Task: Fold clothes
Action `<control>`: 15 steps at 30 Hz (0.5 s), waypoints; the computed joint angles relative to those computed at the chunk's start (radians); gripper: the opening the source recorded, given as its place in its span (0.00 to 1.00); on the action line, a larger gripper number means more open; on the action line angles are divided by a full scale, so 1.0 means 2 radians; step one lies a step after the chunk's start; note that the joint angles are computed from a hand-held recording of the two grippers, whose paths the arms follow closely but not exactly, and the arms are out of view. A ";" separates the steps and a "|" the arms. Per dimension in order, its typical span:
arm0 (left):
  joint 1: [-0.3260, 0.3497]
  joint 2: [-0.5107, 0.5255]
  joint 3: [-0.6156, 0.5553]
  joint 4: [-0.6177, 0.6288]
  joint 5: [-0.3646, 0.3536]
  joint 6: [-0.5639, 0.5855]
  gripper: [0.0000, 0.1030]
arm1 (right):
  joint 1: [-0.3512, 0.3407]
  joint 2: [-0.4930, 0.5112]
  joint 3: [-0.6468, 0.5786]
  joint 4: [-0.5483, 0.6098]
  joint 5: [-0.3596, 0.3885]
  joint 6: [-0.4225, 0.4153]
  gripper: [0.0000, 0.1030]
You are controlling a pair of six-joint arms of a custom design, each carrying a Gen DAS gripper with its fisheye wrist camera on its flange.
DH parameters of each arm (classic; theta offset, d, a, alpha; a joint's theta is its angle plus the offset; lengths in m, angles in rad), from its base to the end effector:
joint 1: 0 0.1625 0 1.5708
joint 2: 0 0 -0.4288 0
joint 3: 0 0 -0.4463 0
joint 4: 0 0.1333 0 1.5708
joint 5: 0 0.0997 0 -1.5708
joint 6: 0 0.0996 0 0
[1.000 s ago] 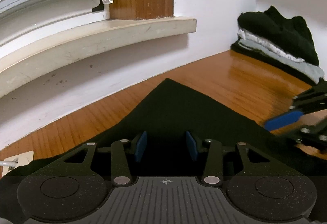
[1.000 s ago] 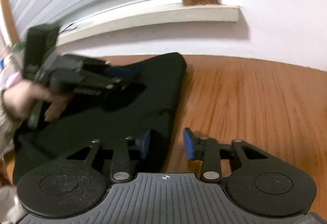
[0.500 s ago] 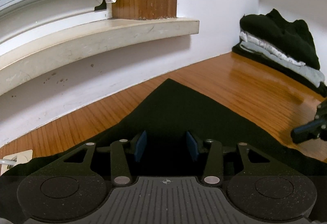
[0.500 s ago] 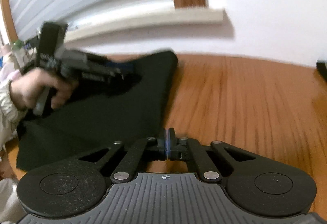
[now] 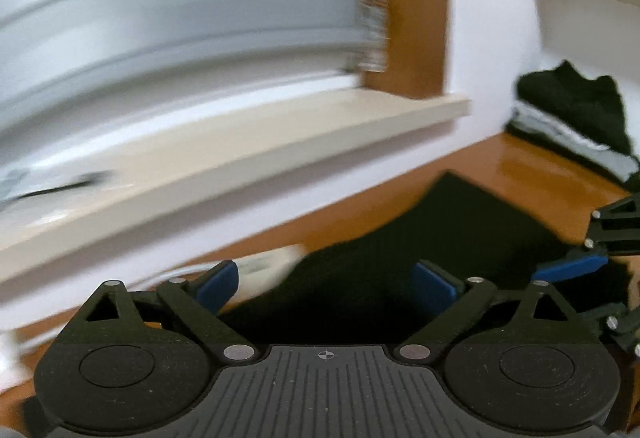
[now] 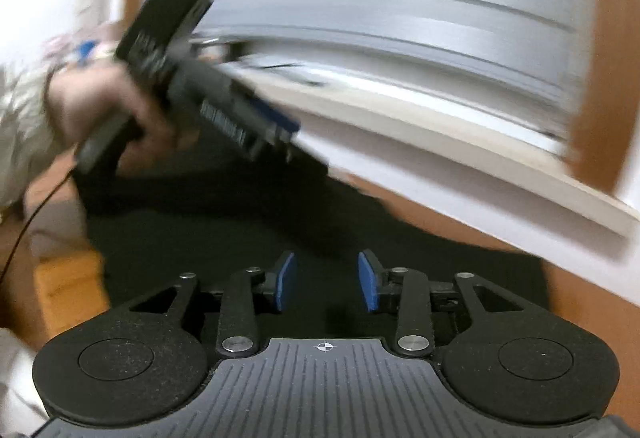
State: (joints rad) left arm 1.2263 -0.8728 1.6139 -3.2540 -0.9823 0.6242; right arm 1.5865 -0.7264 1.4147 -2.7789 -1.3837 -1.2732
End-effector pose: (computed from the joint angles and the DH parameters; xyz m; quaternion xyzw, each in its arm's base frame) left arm -0.0692 -0.7512 0.2216 0.2806 0.8160 -0.3941 0.3165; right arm 0.1644 -0.7979 0.1284 0.5972 -0.7548 0.2600 0.0775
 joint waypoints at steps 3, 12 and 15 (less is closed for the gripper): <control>0.012 -0.058 0.048 0.002 0.032 0.000 0.76 | 0.018 0.011 0.004 0.029 0.002 -0.014 0.43; 0.043 -0.127 0.108 0.018 0.036 0.003 0.55 | 0.068 0.054 0.009 0.068 0.009 -0.016 0.43; 0.050 -0.122 0.110 0.008 0.022 0.018 0.51 | 0.079 0.060 0.012 0.082 0.009 -0.017 0.43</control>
